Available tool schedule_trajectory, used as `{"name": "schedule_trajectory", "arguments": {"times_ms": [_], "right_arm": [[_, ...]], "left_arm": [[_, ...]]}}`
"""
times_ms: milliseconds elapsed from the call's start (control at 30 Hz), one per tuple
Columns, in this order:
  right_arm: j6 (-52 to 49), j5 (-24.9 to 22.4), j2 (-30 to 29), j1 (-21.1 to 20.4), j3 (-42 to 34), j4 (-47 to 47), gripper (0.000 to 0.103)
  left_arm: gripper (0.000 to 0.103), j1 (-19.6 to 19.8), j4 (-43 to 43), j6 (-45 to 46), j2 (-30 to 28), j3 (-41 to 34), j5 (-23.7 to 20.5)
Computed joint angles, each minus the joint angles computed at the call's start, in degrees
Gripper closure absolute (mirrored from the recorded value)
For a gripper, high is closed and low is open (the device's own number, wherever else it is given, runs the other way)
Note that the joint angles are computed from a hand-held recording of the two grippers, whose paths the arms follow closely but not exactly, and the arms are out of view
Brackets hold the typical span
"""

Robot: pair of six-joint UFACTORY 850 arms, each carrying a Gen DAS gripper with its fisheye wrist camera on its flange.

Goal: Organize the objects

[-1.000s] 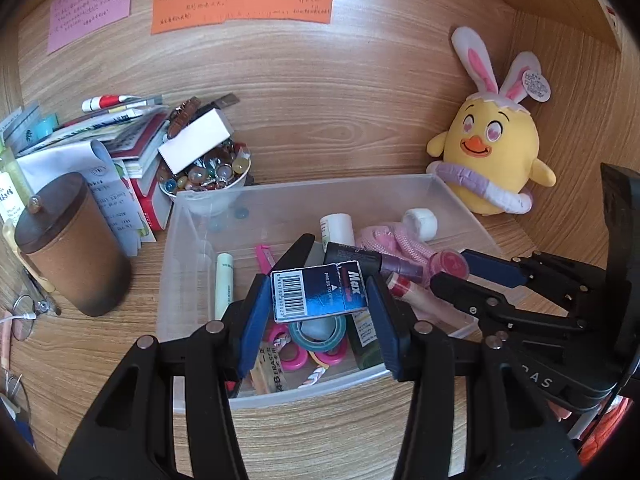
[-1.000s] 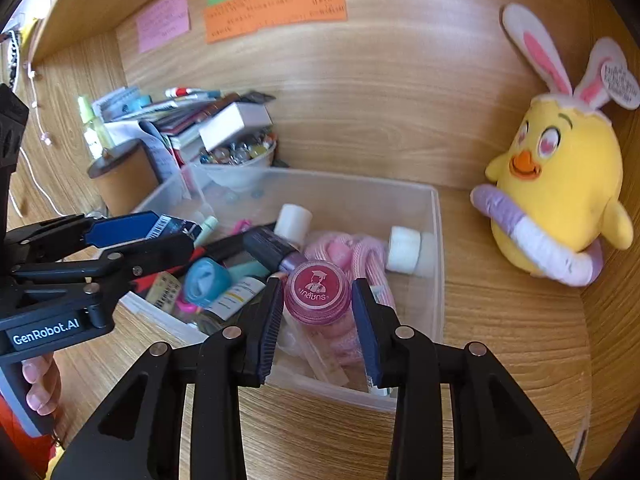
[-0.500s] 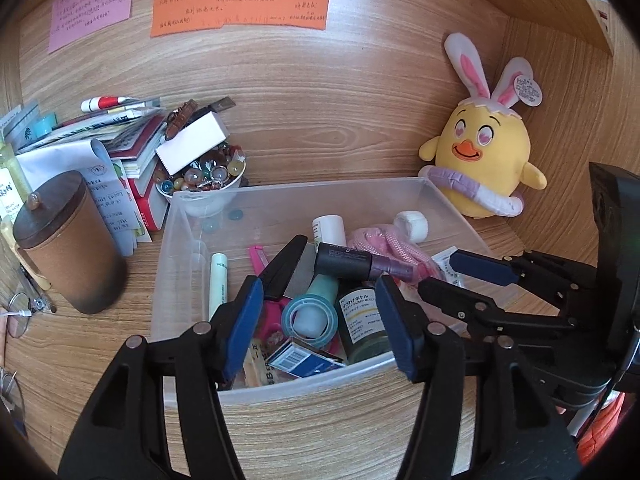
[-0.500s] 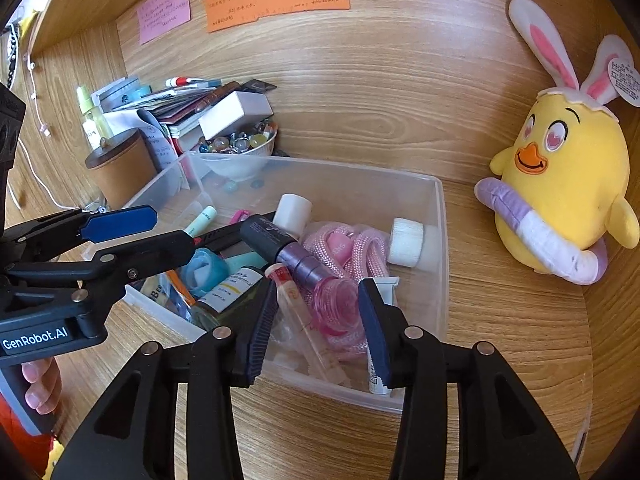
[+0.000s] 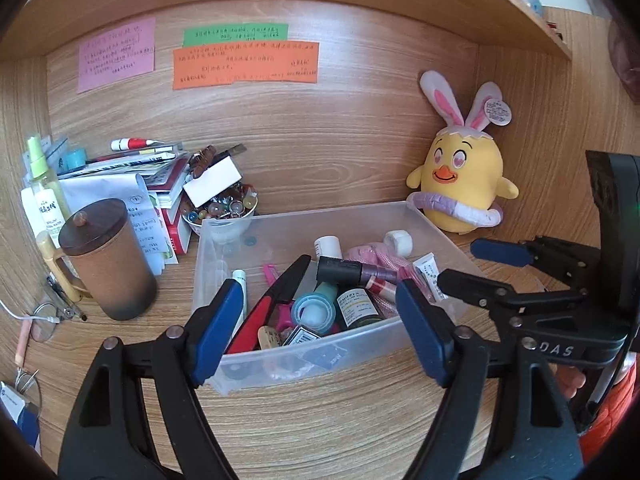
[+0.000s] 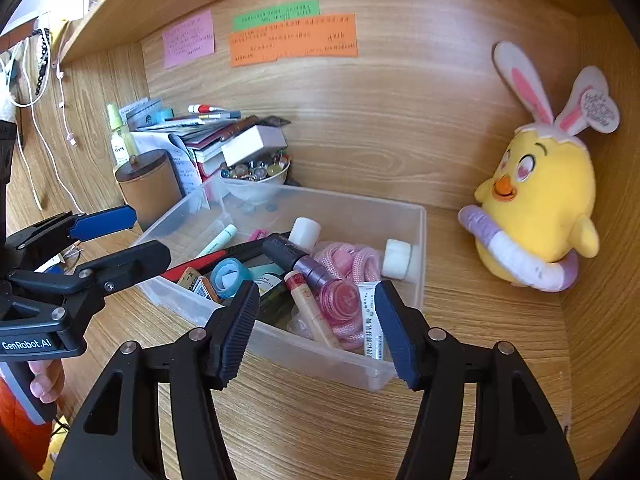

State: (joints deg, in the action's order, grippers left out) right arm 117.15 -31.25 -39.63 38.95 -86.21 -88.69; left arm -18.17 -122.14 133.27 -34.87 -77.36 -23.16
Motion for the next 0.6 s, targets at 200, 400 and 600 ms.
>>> {"name": "schedule_trajectory", "arguments": {"times_ms": [200,400,600], "right_arm": [[7.07,-2.99,2.14,1.72,3.73,-5.86,0.032],[11.6,-3.72,3.08,2.65,5.99,-8.48,0.027],[11.51,-3.83,3.02,3.03,6.59,-7.33,0.023]], "left_arm": [[0.021,0.67,-2.52,3.04,1.91,3.92,-3.0],[0.017,0.95,-7.39,8.17,3.62,7.59,-4.66],[0.01,1.33,-8.32,8.72,4.42,9.58,-5.8]]}}
